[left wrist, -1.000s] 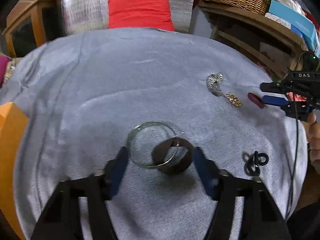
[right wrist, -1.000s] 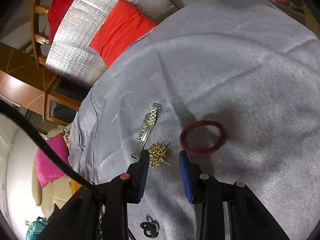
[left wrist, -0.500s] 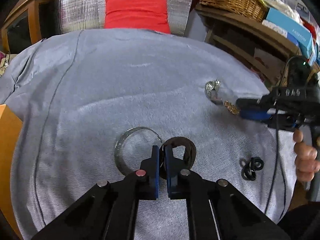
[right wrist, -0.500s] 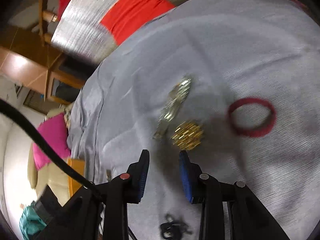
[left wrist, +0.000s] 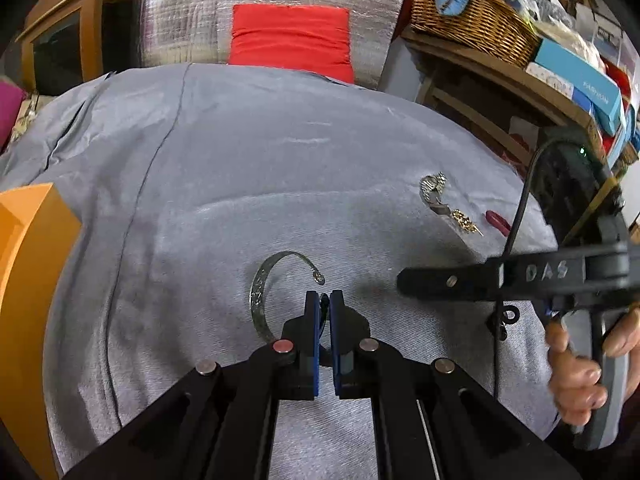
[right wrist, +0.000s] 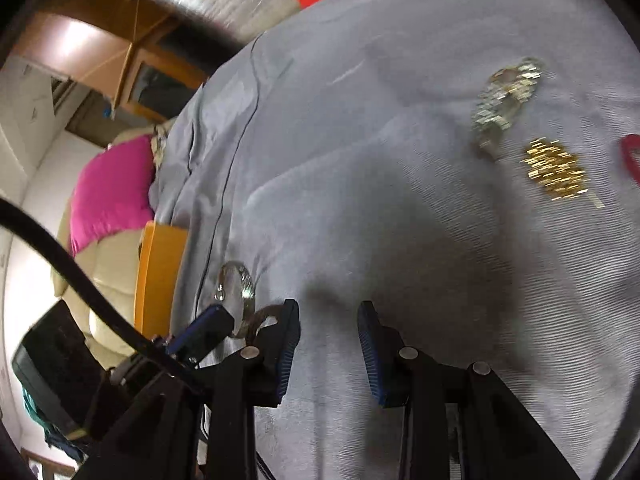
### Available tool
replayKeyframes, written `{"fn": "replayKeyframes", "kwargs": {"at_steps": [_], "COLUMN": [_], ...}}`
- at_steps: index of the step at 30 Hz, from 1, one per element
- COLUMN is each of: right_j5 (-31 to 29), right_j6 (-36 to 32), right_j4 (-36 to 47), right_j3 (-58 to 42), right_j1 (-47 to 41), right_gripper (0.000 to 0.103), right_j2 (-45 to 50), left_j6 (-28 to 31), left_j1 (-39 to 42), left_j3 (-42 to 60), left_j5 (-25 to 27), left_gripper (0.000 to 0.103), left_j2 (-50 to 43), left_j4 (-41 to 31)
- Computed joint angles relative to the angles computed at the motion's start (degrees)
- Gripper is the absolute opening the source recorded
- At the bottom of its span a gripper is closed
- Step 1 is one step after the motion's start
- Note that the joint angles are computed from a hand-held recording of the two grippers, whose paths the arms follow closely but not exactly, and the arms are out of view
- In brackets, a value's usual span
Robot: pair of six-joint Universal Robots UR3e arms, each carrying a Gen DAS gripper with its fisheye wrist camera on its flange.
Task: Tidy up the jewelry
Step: 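Grasp the dark ring with the right tool while the left tool holds the bangle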
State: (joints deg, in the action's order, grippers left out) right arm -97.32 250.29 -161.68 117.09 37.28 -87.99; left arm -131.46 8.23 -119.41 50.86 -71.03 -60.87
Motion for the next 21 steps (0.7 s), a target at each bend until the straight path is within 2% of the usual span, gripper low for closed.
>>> {"fn": "replayKeyframes", "kwargs": {"at_steps": [10, 13, 16, 18, 21], "right_j5": [0.8, 0.6, -2.4, -5.4, -8.5], "right_j6": [-3.6, -5.8, -8.2, -10.1, -11.9], "right_j4": [2.4, 5.1, 10.3, 14.9, 18.0], "right_j3": [-10.1, -14.0, -19.7, -23.9, -26.5], "right_j1": [2.1, 3.0, 4.8, 6.4, 8.0], "right_gripper": [0.034, 0.034, 0.034, 0.009, 0.006], "right_j2": [9.0, 11.6, 14.7, 16.7, 18.1], "left_j6": [6.5, 8.2, 9.1, 10.1, 9.9], "left_j1": [4.4, 5.6, 6.6, 7.4, 7.5], "left_j3": [4.3, 4.5, 5.1, 5.8, 5.7], "left_j5": [-3.2, -3.5, -3.5, -3.7, -3.2], "left_gripper": [0.005, 0.005, 0.006, 0.006, 0.006], "left_j2": [-2.4, -2.3, -2.7, -3.2, -3.2], "left_j4": [-11.0, -12.5, -13.9, -15.6, -15.1]}}
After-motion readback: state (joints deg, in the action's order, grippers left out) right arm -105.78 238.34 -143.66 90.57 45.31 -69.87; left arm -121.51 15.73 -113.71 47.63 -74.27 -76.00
